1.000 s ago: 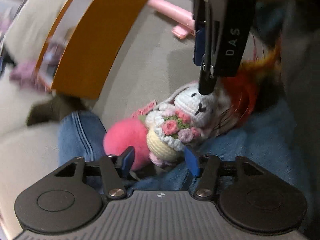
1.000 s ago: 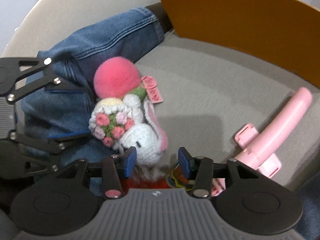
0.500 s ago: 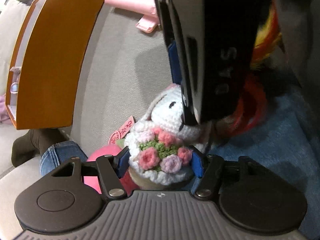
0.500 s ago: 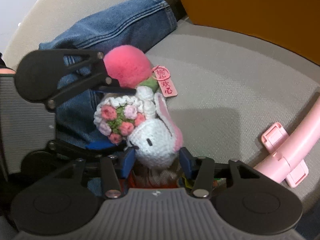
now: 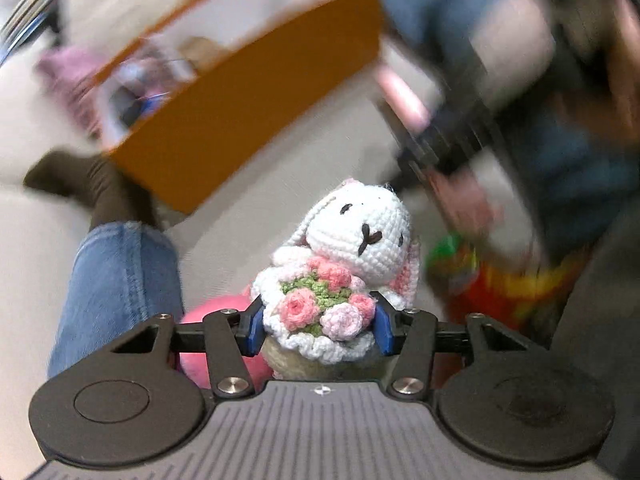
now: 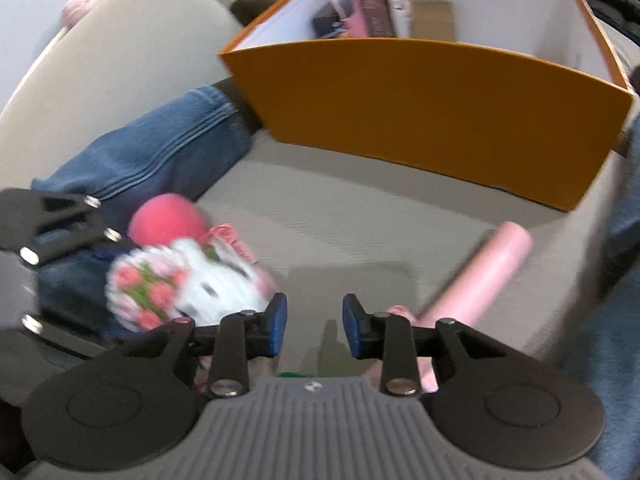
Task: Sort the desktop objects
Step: 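Grasp the crocheted white bunny with the left gripper while the right gripper grasps the pink pompom, then lower the bunny and pink pompom into the orange box and open both grippers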
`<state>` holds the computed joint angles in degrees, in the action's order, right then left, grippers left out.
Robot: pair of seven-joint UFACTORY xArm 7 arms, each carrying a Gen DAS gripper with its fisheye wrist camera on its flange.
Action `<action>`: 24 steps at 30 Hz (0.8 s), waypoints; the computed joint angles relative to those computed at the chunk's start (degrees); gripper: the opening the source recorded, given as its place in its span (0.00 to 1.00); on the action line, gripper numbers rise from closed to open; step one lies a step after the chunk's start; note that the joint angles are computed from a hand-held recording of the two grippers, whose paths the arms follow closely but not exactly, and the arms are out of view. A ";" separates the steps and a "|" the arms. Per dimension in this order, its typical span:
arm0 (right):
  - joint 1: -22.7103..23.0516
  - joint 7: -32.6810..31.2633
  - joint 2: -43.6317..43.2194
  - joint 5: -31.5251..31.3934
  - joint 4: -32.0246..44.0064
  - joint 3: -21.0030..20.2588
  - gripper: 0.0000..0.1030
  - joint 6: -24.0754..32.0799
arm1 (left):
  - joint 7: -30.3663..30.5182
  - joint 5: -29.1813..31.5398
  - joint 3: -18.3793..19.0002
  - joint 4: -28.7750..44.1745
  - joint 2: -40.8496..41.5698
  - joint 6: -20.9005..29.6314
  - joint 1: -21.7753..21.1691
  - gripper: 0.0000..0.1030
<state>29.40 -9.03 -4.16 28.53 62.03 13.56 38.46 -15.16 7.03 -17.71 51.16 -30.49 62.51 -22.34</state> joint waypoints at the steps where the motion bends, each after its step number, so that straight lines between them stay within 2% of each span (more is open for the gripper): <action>1: 0.15 -0.76 0.20 0.70 0.20 0.00 0.33 0.28 | -2.58 -1.13 0.68 0.22 -0.76 -0.57 0.90 0.57; 4: 0.91 -5.98 1.33 4.20 1.45 0.26 0.34 0.71 | -7.91 -4.43 3.12 -0.61 -3.55 -2.75 2.97 0.57; 5: 1.24 -7.90 1.77 5.14 1.90 0.57 0.38 0.42 | -9.79 -4.64 3.26 -0.60 -4.34 -2.66 4.02 0.57; 6: 1.67 -10.01 2.43 6.01 2.59 1.00 0.44 -0.04 | -11.44 -4.27 3.00 -0.31 -4.86 -2.01 5.04 0.57; 10: 3.07 -15.81 6.83 6.94 6.99 2.95 0.47 -0.56 | -16.34 -1.35 1.74 2.76 -6.24 4.76 8.43 0.57; 12: 3.61 -17.78 9.47 6.75 9.54 3.95 0.57 -1.15 | -17.61 -0.62 2.07 2.96 -7.63 6.10 9.31 0.57; 13: 3.87 -18.28 10.65 6.27 10.61 4.39 0.58 -1.62 | -18.32 -0.45 2.27 2.86 -8.35 6.48 9.77 0.57; 19: 5.08 -21.80 18.34 2.35 18.48 6.71 0.58 -0.47 | -20.65 -2.18 5.26 -1.04 -12.70 2.67 11.54 0.58; 24: 7.13 -19.83 24.81 -3.85 25.49 6.84 0.57 1.40 | -19.10 -3.47 6.96 -3.89 -14.78 -0.65 12.26 0.58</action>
